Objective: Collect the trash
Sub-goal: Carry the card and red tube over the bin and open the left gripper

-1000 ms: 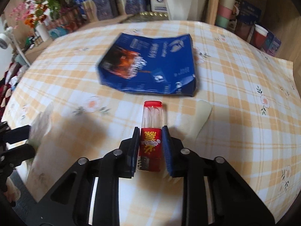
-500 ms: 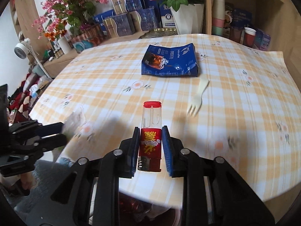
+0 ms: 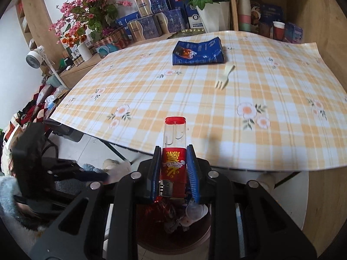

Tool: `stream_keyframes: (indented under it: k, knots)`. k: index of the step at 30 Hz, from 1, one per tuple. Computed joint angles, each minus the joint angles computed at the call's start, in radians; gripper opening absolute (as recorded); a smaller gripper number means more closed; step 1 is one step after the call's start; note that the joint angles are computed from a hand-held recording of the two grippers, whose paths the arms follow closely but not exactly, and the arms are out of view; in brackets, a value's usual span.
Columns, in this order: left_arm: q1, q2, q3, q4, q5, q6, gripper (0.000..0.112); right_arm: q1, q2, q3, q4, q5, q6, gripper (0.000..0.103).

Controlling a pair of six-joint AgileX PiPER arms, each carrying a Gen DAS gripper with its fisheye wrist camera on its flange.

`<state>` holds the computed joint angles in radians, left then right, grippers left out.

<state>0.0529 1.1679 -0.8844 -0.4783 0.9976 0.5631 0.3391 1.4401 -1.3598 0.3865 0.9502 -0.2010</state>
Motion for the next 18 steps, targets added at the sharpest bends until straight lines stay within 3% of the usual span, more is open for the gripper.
stream_keyframes:
  k: [9,15,16,18]
  knots:
    - [-0.136,0.258,0.034,0.094,-0.129,-0.044,0.032,-0.052,-0.032,0.079,0.039,-0.008,-0.022,0.027]
    - [-0.158,0.447,0.002,0.130,-0.196,-0.099,0.032,-0.080,-0.027,0.092,0.048,-0.001,-0.037,0.026]
    - [-0.160,0.472,-0.003,0.133,-0.214,-0.107,0.033,-0.083,-0.028,0.095,0.048,0.000,-0.038,0.026]
    - [-0.173,0.492,-0.007,0.160,-0.246,-0.136,0.046,-0.085,-0.030,0.100,0.044,0.002,-0.038,0.026]
